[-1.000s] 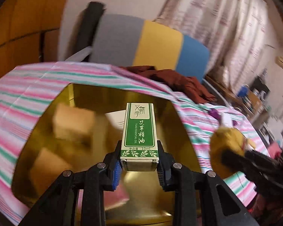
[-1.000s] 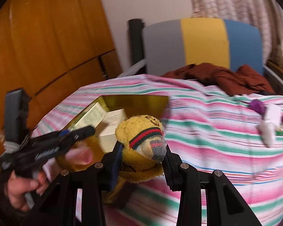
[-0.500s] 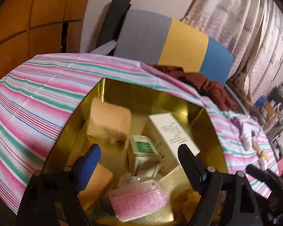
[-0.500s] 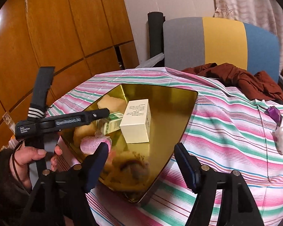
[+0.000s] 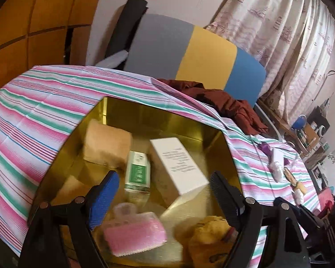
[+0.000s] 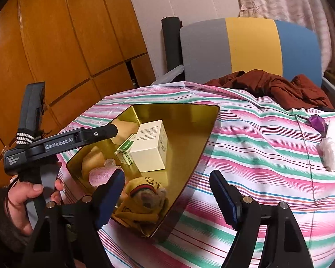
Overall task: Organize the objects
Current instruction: 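Carry doll and green box into the gold tray and open both tools, then grasp a white plastic bundle with the right tool while the left tool grasps another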
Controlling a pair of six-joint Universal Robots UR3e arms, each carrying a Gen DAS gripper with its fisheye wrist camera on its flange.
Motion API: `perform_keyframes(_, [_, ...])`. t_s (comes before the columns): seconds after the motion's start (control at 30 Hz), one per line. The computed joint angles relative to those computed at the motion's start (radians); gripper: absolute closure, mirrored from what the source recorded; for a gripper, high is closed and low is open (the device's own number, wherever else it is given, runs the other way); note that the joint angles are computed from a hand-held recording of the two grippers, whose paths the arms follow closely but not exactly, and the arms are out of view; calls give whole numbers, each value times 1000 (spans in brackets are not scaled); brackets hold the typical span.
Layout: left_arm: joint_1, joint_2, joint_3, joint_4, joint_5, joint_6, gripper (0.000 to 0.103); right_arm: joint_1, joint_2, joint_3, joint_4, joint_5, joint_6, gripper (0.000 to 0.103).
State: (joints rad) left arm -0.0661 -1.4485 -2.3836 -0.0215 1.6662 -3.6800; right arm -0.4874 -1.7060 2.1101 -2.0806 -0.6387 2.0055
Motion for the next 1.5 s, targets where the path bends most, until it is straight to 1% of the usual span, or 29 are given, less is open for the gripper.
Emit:
perform_keyframes(0.03, [-3,-3,14,-14,-19,-1,18,-3,3,-1,-4,1,6,24])
perform_keyframes(0.1, [-26,-17,48,-37,-28,-4,18,-12,8,-2,-17,0,24,24])
perform_keyframes(0.27, [-105,-81,141,-65,-4,3,18,-39,33,-21,-36,2,67,24])
perform_keyframes(0.47, [-160,-152,245,-117,-22,14,18,-80,70,-58,-38,7,103,23])
perform_keyframes(0.6, [-204,-204,320,-151,-25,35,18,-124,98,-72,-87,3,145,23])
perform_keyframes(0.73, [-255,-263,412,-198,-25,69,18,-165,164,-103,-185,-51,246,23])
perform_keyframes(0.97, [-335,-394,594,-269,-51,122,18,-275,315,-186,-287,-140,343,23])
perform_keyframes(1.1, [-366,-475,706,-321,-69,136,18,-331,433,-274,-379,-201,421,23])
perform_keyframes(1.17, [-380,-515,766,-359,-85,144,18,-353,488,-320,-435,-222,477,23])
perform_keyframes(1.23, [-393,-546,813,-389,-87,151,18,-379,563,-397,-500,-247,559,23])
perform_keyframes(1.33, [-408,-579,865,-423,-89,160,18,-403,662,-500,-596,-270,643,27])
perform_keyframes(1.4, [-414,-595,888,-438,-90,163,18,-407,732,-598,-588,-282,674,29])
perform_keyframes(1.43, [-417,-605,903,-447,-94,164,18,-407,766,-650,-563,-283,680,31])
perform_keyframes(1.47, [-420,-615,916,-454,-95,165,18,-404,792,-696,-529,-285,679,36])
perform_keyframes(1.5, [-422,-622,926,-457,-95,166,18,-398,826,-760,-478,-282,667,38])
